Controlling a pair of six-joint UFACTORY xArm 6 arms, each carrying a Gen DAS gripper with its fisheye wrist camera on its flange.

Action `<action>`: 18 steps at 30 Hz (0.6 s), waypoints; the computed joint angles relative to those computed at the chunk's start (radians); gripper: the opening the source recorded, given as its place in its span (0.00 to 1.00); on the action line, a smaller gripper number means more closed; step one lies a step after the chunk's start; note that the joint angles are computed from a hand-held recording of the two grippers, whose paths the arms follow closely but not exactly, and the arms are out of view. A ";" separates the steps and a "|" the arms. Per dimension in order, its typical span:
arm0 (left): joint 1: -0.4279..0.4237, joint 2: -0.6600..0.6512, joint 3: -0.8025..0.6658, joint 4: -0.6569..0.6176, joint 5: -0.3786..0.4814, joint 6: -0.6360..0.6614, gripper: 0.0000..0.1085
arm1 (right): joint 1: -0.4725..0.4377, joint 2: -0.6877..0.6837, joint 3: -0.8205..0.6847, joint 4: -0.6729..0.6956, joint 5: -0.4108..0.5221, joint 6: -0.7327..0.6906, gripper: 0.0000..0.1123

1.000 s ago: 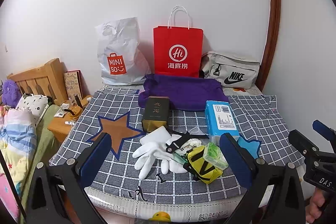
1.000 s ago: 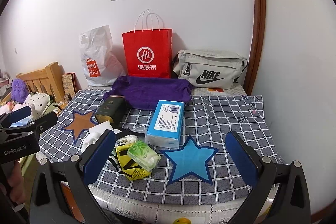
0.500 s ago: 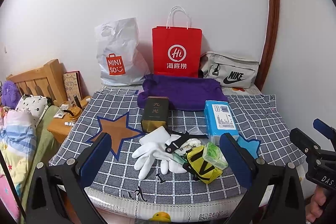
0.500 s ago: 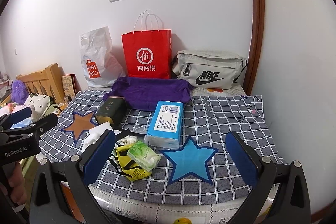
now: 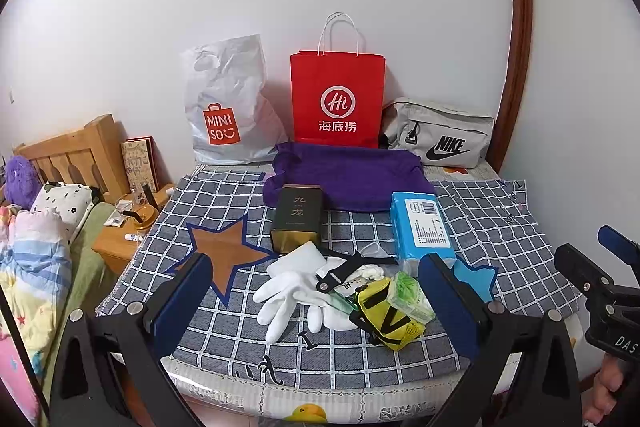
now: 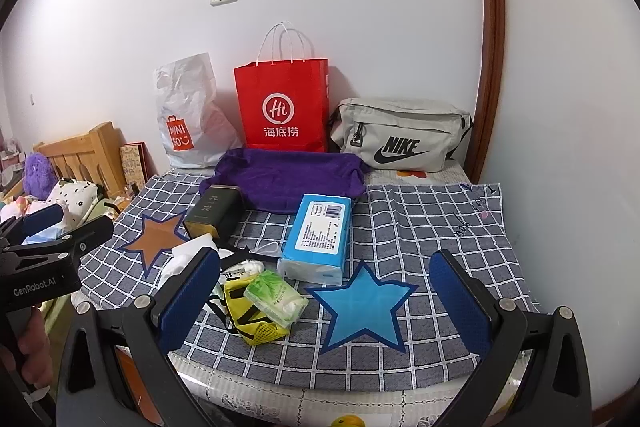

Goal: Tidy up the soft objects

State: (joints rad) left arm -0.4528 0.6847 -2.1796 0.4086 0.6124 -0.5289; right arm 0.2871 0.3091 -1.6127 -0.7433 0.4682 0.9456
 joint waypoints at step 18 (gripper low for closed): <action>-0.003 0.003 -0.004 0.006 0.003 -0.005 0.95 | 0.001 -0.003 0.003 0.000 0.002 0.001 0.91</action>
State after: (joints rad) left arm -0.4559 0.6877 -2.1838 0.4148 0.6157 -0.5341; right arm 0.2877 0.3061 -1.6098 -0.7436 0.4706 0.9469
